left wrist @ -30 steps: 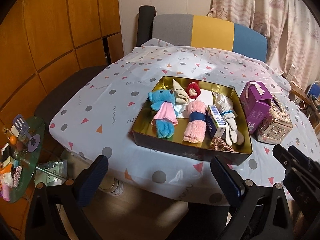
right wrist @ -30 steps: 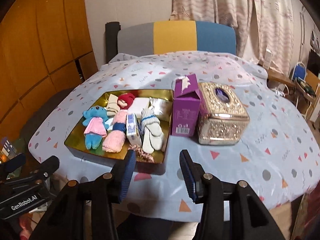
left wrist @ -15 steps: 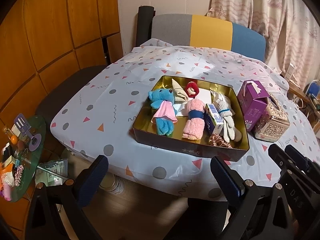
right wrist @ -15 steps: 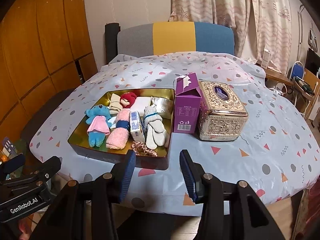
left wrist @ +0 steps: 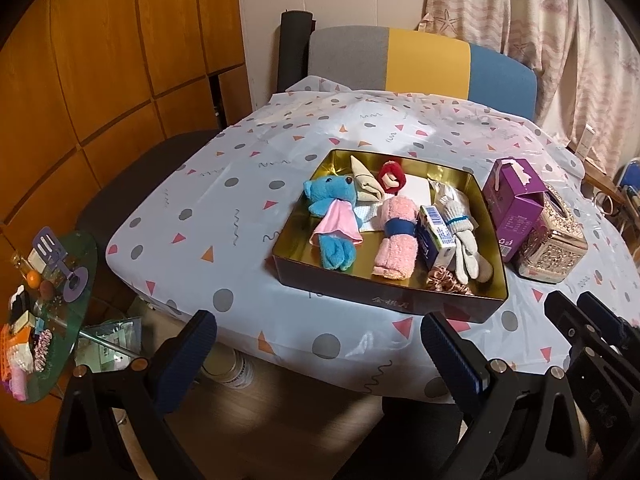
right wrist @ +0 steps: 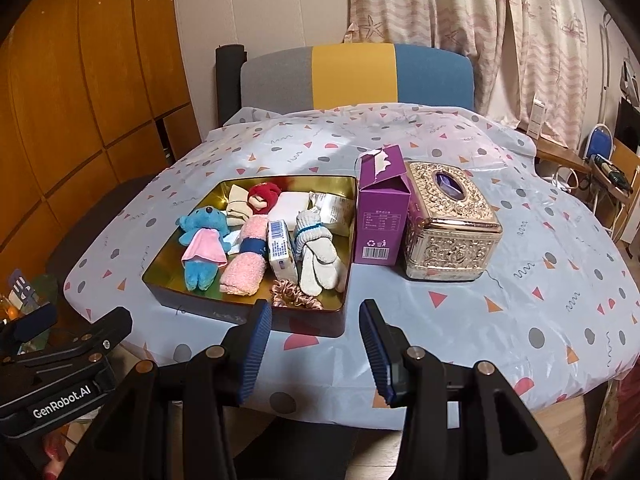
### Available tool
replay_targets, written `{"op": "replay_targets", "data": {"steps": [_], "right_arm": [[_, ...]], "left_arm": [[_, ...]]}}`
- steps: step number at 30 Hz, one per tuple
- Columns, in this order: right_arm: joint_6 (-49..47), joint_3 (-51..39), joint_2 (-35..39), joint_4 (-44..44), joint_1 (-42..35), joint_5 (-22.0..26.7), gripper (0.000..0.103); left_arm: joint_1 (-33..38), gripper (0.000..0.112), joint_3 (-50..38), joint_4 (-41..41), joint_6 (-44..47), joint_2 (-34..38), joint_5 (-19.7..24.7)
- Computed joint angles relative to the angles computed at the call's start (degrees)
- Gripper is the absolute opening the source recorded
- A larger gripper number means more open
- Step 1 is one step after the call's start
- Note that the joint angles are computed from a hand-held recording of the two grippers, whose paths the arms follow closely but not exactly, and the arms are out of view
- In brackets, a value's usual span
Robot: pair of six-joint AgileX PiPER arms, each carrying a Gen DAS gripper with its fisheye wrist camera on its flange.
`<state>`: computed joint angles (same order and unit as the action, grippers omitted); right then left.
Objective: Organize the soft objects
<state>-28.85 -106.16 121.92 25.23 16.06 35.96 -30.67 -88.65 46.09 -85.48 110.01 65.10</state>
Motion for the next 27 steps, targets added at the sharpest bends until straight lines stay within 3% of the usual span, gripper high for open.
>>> {"op": "replay_targets", "data": {"steps": [27], "right_arm": [[-1.2, -1.1, 1.0, 1.4, -0.5, 1.8, 0.046]], "left_arm": [[0.7, 0.103, -0.5, -2.0, 1.0, 0.7, 0.1]]}}
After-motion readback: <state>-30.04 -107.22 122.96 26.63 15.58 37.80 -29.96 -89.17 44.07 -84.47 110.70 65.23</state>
